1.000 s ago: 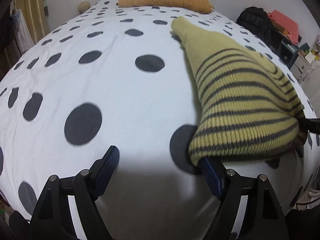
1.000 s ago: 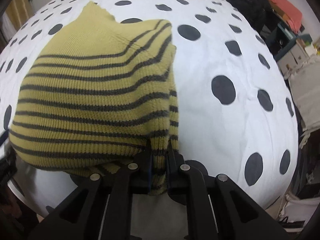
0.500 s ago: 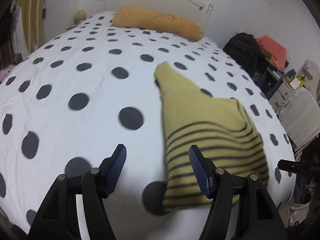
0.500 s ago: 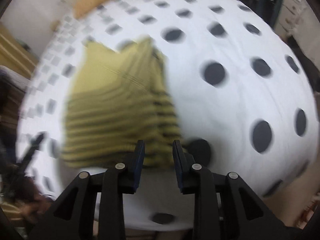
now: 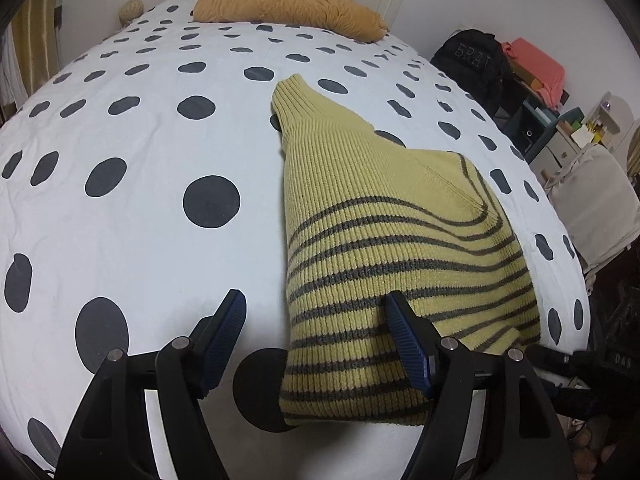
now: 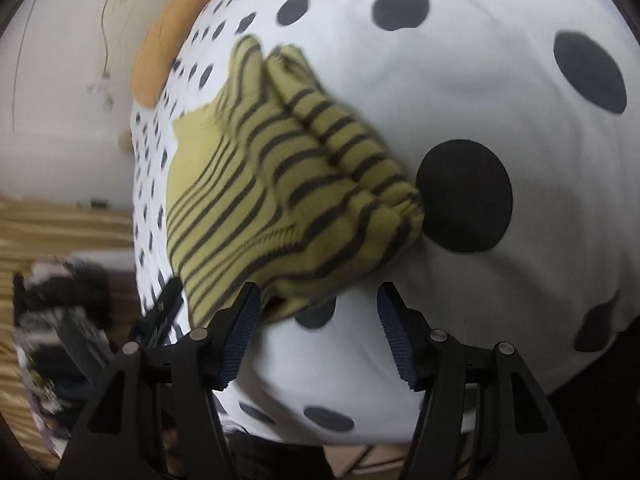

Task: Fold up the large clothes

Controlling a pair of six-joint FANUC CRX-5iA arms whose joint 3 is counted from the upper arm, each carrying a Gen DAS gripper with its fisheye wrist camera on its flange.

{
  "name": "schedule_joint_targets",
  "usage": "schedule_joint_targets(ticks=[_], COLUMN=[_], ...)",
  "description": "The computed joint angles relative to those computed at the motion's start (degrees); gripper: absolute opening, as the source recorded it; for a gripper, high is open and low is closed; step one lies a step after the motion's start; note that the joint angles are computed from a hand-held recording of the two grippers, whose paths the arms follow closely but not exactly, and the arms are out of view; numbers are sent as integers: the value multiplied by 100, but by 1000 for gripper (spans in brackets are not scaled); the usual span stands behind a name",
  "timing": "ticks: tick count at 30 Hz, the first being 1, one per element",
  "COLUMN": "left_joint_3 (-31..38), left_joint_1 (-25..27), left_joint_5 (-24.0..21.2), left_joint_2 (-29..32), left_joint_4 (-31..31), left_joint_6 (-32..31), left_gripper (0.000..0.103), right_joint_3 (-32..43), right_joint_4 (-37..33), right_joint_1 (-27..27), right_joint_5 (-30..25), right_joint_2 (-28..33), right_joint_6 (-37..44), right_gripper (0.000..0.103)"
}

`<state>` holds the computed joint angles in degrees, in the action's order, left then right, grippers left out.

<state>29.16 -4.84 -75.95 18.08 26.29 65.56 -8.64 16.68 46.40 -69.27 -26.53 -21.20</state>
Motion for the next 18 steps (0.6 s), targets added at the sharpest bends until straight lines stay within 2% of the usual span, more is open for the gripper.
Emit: schedule_joint_targets(ticks=[1, 2, 3, 4, 5, 6, 8, 11, 13, 16, 18], left_joint_3=[3, 21, 27, 51, 55, 51, 16, -87, -140, -446, -586], left_joint_1=[-8, -11, -10, -6, 4, 13, 28, 1, -25, -85, -56], left_joint_5=[16, 15, 7, -27, -58, -70, -71, -6, -43, 199, 266], left_joint_2=[-6, 6, 14, 35, 48, 52, 33, -17, -2, -205, -334], left_joint_4=[-44, -68, -79, -87, -72, -56, -69, -201, -296, -620, -738], left_joint_6=[-11, -13, 1, 33, 54, 60, 34, -67, -93, -349, -439], left_gripper=[76, 77, 78, 78, 78, 78, 78, 82, 83, 84, 84], right_joint_3=[-127, -222, -195, 69, 190, 253, 488, 1404, 1590, 1189, 1219], right_joint_4=[232, 423, 604, 484, 455, 447, 655, 942, 683, 530, 583], right_joint_1=[75, 88, 71, -45, -65, -108, -65, 96, -51, -23, 130], right_joint_5=[108, 201, 93, -193, -364, -365, -733, -2105, -2622, -2662, -2774], right_joint_2=[-34, -63, 20, 237, 351, 397, 534, 1225, 1571, 1459, 1353], right_joint_6=[-233, -344, -271, 92, 166, 176, 367, 1624, 2238, 2201, 2052], right_gripper=[60, 53, 44, 20, 18, 17, 16, 15, 15, 16, 28])
